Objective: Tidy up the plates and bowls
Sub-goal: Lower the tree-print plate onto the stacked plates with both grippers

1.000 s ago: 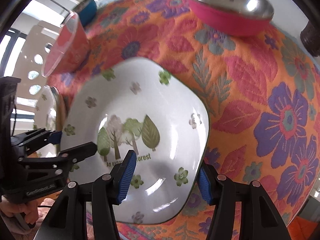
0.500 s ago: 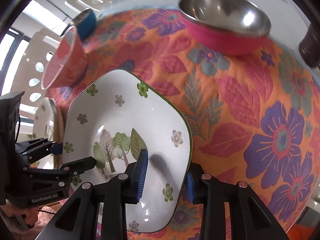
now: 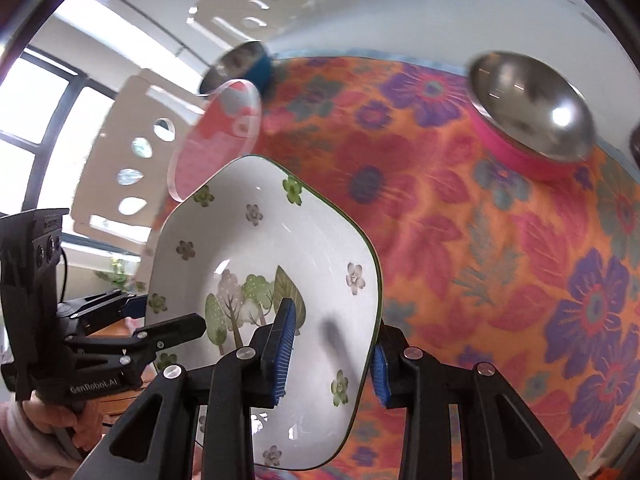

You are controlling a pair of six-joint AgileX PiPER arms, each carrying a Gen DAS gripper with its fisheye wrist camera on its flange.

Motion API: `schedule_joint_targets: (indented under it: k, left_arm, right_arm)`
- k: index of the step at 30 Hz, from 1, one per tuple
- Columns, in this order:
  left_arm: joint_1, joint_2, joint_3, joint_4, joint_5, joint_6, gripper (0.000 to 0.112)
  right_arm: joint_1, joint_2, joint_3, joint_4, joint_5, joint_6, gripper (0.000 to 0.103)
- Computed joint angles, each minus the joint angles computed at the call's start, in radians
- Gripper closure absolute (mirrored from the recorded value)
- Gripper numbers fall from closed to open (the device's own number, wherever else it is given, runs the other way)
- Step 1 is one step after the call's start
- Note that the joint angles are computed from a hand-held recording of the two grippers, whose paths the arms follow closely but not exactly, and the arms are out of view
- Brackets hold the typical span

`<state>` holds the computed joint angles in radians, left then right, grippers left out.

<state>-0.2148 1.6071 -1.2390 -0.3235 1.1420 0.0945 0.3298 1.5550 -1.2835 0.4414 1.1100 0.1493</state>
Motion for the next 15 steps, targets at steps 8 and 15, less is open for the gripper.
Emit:
schedule_joint_targets:
  k: [8, 15]
  left_arm:
    - [0.224, -0.046, 0.032, 0.000, 0.024, 0.116, 0.064]
    - [0.386, -0.033, 0.048, -0.013, 0.039, 0.222, 0.064]
  right_arm:
    - [0.185, 0.153, -0.192, 0.003, 0.004, 0.067, 0.068]
    - [0.278, 0.322, -0.378, 0.018, 0.041, 0.078, 0.068]
